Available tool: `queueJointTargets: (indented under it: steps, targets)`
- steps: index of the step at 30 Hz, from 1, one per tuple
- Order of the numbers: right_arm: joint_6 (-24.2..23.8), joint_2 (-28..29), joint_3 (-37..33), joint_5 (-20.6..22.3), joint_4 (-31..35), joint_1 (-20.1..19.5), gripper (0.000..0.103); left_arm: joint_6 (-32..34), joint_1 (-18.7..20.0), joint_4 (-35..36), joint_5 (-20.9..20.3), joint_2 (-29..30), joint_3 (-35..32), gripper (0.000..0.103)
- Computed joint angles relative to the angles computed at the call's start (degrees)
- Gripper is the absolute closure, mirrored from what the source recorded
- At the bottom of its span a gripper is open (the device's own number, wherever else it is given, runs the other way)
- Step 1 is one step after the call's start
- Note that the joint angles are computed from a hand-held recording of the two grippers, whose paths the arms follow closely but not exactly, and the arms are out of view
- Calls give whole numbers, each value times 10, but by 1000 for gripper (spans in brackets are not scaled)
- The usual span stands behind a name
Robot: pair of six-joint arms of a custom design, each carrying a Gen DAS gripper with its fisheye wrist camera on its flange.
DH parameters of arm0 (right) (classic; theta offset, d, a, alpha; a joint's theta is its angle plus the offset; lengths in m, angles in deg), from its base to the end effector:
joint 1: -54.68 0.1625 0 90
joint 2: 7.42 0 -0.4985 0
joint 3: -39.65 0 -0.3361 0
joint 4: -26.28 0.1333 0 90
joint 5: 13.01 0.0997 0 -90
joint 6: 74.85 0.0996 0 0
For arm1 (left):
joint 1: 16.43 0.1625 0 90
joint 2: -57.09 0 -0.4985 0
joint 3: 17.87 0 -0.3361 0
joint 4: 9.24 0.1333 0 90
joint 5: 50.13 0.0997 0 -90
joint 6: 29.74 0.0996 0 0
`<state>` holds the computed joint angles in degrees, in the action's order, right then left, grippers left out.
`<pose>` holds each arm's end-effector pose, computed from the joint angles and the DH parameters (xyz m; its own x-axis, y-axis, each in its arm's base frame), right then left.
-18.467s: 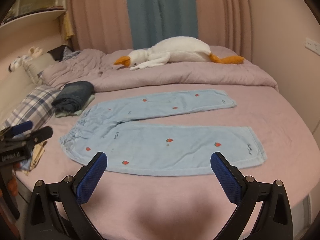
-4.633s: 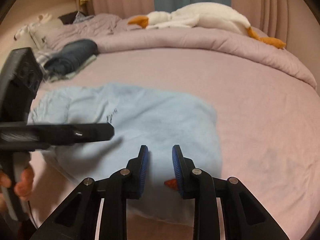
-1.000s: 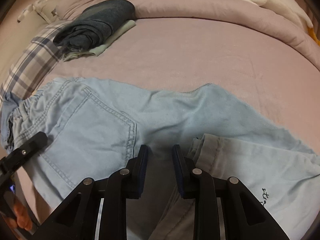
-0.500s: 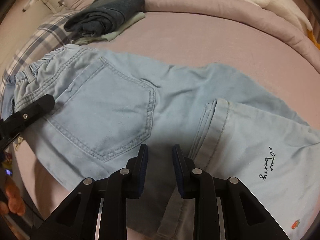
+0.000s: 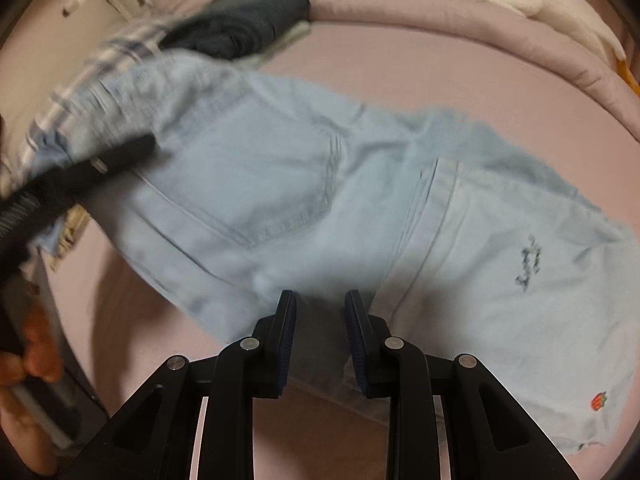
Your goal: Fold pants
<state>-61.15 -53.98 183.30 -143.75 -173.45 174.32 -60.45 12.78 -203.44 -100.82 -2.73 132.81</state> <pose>0.2646 -0.3270 0.1391 -0.8227 -0.0426 0.5669 -0.2961 0.8833 -0.3634 -0.2187 -0.3473 0.2054 -0.8681 0.2768 -0.4121 0.4722 0.7167 -0.5132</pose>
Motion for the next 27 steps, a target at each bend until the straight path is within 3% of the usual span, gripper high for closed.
queueJointTargets:
  steps: [10,21,27]
  targets:
    - [9,-4,20,-3,-29,24,75,-1,-21,10,23,0,5,76]
    - [9,1,47,14,-68,21,75,-2,-39,23,33,-3,4,76]
    - [26,-11,66,-3,-80,43,75,-3,-52,22,37,-1,6,76]
